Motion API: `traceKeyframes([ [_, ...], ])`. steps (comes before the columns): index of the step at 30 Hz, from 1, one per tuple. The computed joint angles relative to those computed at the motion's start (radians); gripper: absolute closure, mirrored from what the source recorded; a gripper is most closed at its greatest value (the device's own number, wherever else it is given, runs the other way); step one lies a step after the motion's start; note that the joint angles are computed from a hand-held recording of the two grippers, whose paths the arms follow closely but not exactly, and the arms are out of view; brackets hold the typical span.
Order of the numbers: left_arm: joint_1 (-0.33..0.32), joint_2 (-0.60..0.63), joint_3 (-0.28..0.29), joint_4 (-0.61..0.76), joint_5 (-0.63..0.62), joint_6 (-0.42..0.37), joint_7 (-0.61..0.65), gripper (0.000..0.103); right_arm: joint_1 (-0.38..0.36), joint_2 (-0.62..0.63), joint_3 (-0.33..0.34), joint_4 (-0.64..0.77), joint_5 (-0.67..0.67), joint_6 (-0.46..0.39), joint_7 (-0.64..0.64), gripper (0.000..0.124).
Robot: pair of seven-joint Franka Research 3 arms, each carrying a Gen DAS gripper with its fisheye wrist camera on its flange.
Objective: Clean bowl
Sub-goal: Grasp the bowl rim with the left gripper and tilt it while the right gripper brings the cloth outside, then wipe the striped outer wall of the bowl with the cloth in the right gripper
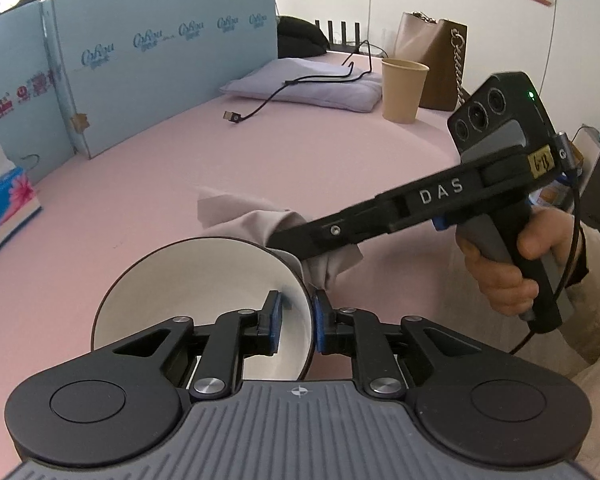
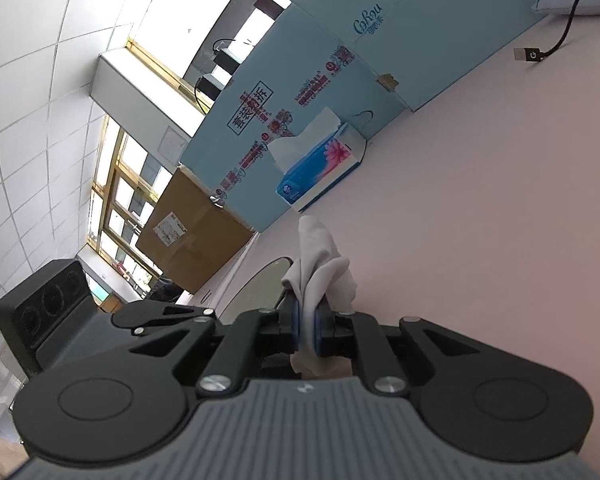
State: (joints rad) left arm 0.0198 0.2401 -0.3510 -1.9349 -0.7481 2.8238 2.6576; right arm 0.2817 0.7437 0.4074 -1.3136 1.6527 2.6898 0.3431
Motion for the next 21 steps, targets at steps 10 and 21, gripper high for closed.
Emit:
traceKeyframes([
  [10, -0.004, -0.074, 0.05, -0.06, -0.058, -0.09, 0.074, 0.091, 0.019, 0.056, 0.013, 0.081, -0.043, 0.015, 0.046, 0.113],
  [21, -0.029, -0.108, 0.106, -0.083, -0.097, -0.148, 0.139, 0.091, 0.035, 0.15, 0.038, 0.215, -0.226, -0.013, 0.184, 0.113],
])
